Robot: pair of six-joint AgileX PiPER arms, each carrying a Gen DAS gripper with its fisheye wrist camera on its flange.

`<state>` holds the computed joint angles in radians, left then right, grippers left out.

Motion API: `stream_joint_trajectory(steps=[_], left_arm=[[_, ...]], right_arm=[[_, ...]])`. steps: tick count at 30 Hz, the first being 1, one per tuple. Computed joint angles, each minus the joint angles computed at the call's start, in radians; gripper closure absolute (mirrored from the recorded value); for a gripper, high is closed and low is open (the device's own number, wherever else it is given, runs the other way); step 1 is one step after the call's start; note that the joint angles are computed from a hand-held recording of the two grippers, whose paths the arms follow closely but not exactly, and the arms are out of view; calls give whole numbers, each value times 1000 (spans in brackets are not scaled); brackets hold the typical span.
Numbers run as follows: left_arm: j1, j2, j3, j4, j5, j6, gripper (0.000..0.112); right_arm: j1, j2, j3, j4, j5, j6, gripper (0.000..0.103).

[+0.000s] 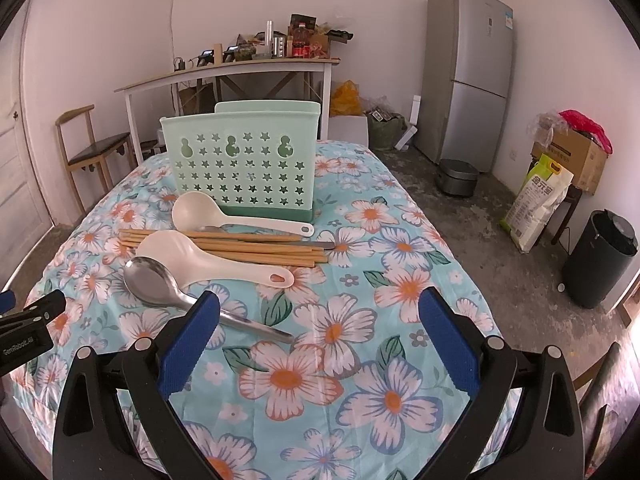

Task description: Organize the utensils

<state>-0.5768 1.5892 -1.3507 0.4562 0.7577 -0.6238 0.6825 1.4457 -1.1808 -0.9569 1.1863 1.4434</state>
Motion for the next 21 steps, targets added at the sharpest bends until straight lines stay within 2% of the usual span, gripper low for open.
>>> stream_joint_trajectory(steps=[7, 14, 21], left_arm=[[1, 44, -50, -33, 6, 46, 18], [2, 81, -56, -63, -25, 82, 18], [9, 96, -37, -86, -101, 104, 18]], right_arm=[[-20, 2, 16, 7, -35, -7, 6], [-44, 11, 52, -7, -82, -17, 6], [-113, 7, 122, 16, -217, -50, 6]])
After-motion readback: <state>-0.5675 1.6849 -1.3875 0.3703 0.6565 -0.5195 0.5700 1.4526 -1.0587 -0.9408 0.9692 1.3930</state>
